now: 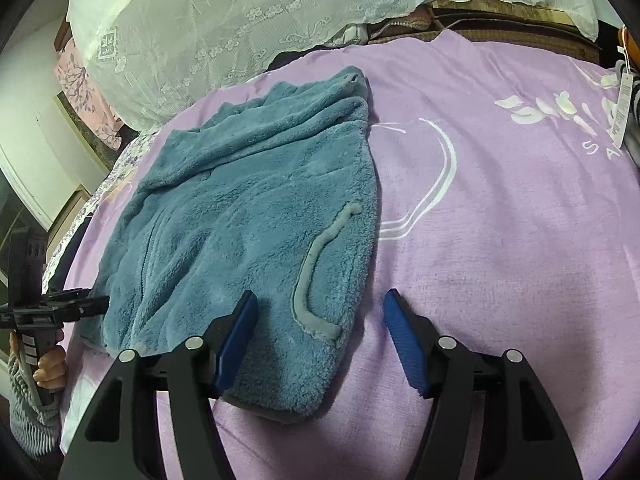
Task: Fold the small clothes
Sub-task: 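Grasp the jacket hem with the right tool and lift it toward the collar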
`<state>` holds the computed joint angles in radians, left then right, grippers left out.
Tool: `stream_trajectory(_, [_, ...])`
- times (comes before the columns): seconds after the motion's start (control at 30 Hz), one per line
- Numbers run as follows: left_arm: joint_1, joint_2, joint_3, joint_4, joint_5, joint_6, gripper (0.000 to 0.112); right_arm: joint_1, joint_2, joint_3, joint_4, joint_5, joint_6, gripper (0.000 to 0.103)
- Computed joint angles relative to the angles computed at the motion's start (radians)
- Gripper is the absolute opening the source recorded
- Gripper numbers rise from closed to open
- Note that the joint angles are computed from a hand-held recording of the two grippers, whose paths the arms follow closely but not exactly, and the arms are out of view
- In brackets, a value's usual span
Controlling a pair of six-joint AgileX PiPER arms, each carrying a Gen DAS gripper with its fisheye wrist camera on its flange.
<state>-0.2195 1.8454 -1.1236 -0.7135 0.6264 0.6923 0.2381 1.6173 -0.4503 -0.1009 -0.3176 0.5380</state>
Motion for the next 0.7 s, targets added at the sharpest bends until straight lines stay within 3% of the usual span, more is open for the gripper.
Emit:
stream_trajectory(0.17, [-0.001, -0.003, 0.016, -0.019, -0.016, 0.015, 0.075, 0.002, 0.000, 0.000, -0.036, -0.001, 0.028, 0.065])
stream_trajectory(0.23, [-0.024, 0.003, 0.008, 0.012, -0.040, -0.014, 0.074, -0.005, 0.007, 0.000, -0.079, -0.013, 0.072, 0.059])
stream_trajectory(0.3, [-0.042, -0.006, 0.017, 0.047, -0.072, -0.044, 0.071, -0.005, 0.010, 0.002, -0.124, -0.028, 0.108, 0.040])
stream_trajectory(0.4, [-0.042, -0.022, 0.032, 0.046, -0.095, -0.041, 0.049, -0.011, 0.014, 0.005, -0.213, -0.060, 0.183, 0.020])
stream_trajectory(0.47, [-0.019, -0.027, 0.038, 0.000, -0.084, -0.001, 0.027, -0.034, 0.002, 0.021, -0.264, -0.098, 0.236, 0.016])
stream_trajectory(0.57, [0.008, -0.042, 0.051, -0.061, -0.072, 0.048, 0.018, -0.057, -0.040, 0.052, -0.292, -0.139, 0.275, 0.015])
stream_trajectory(0.7, [0.014, -0.093, 0.094, -0.111, -0.105, 0.102, 0.018, -0.054, -0.086, 0.077, -0.285, -0.144, 0.276, 0.015])
